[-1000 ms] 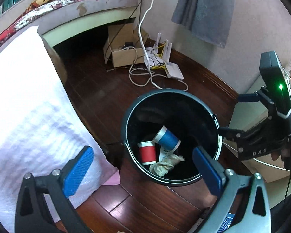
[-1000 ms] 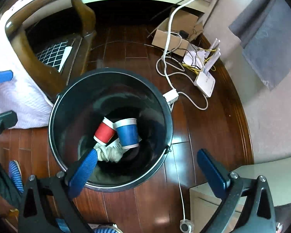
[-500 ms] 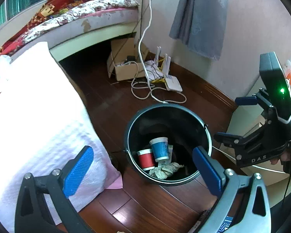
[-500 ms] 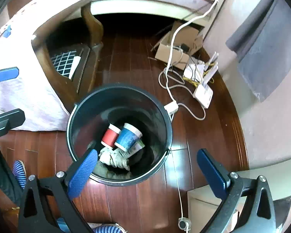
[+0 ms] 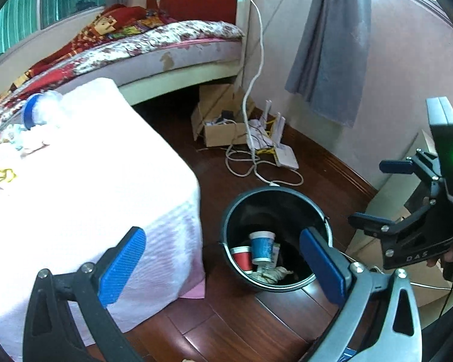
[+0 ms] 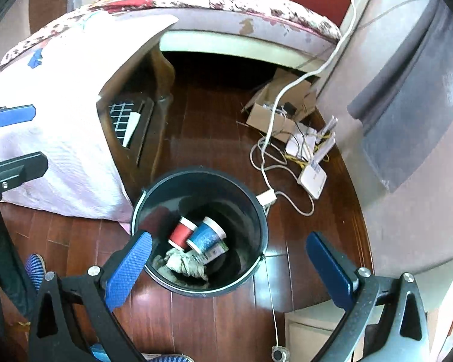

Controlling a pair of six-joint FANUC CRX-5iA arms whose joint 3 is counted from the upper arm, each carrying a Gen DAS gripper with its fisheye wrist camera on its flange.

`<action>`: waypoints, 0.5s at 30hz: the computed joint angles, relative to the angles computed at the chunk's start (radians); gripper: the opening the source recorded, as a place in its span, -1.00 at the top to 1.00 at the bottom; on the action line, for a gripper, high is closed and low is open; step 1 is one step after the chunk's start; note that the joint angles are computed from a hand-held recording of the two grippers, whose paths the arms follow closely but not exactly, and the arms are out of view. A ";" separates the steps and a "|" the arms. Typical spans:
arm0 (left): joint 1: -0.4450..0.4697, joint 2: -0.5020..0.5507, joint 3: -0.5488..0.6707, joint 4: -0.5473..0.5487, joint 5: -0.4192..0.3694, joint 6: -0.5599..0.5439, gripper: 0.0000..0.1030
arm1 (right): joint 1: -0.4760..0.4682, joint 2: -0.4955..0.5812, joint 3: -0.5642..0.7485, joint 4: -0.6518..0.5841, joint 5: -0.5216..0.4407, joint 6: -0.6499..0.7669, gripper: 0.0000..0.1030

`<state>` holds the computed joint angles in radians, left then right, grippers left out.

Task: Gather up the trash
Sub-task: 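Move both tools back toward the remaining items on the bed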

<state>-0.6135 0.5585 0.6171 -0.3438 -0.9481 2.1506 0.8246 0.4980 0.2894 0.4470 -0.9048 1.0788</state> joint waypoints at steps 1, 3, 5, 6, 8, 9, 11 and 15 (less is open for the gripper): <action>-0.002 -0.012 -0.011 -0.014 -0.001 0.013 -0.99 | 0.004 0.000 0.004 0.006 0.004 0.002 -1.00; -0.006 -0.023 -0.014 -0.042 -0.013 0.032 -0.99 | 0.007 0.004 0.020 0.007 0.010 0.008 -1.00; -0.012 -0.035 -0.016 -0.084 -0.031 0.054 -0.99 | 0.013 0.015 0.045 0.005 0.014 0.017 -1.00; -0.010 -0.042 -0.022 -0.093 -0.033 0.063 -0.99 | 0.016 0.022 0.058 0.007 0.017 0.020 -1.00; -0.004 -0.065 -0.044 -0.116 -0.035 0.094 -0.99 | 0.022 0.040 0.089 0.021 0.019 0.019 -1.00; -0.002 -0.072 -0.050 -0.125 -0.037 0.107 -0.99 | 0.025 0.052 0.108 0.028 0.022 0.016 -1.00; 0.003 -0.094 -0.071 -0.159 -0.045 0.143 -0.99 | 0.029 0.068 0.142 0.026 0.035 0.009 -1.00; 0.019 -0.139 -0.122 -0.210 -0.051 0.212 -0.99 | 0.033 0.115 0.245 -0.041 0.052 0.038 -1.00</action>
<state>-0.5945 0.4196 0.4955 -0.5541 -0.9992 2.3630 0.8577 0.6128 0.5346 0.4056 -0.8524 1.1171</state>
